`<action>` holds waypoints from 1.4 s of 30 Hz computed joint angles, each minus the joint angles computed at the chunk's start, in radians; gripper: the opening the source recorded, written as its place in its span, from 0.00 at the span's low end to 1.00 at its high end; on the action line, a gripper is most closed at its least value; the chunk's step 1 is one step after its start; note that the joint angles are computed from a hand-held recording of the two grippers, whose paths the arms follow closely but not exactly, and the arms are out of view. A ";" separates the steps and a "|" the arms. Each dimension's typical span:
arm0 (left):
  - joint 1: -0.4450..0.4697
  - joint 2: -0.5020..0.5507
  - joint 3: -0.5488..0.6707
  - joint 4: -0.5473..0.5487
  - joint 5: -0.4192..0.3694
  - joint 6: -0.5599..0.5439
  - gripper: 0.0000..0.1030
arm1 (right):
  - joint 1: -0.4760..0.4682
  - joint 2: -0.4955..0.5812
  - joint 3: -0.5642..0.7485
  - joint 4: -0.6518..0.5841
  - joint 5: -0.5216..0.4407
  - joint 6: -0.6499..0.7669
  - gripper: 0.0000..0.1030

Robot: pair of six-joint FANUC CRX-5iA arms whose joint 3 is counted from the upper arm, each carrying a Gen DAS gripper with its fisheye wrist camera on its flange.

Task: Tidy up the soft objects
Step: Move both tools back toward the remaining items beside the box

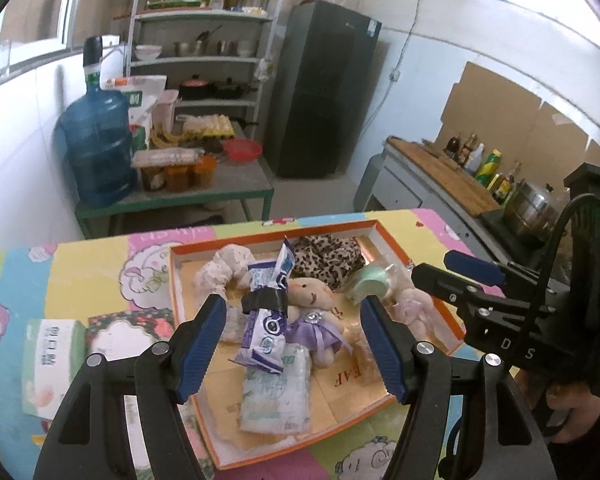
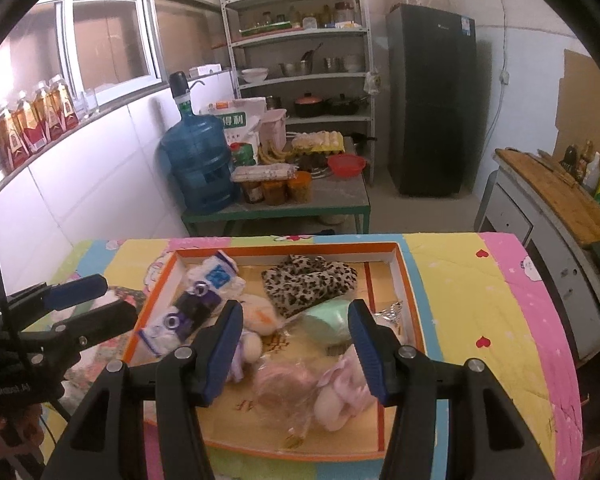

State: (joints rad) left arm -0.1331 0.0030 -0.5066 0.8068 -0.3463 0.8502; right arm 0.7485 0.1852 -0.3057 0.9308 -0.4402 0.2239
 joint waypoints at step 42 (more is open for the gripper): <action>0.535 -0.502 -0.390 0.295 -0.322 -0.502 0.69 | 0.423 0.065 0.115 0.145 -0.341 -0.310 0.53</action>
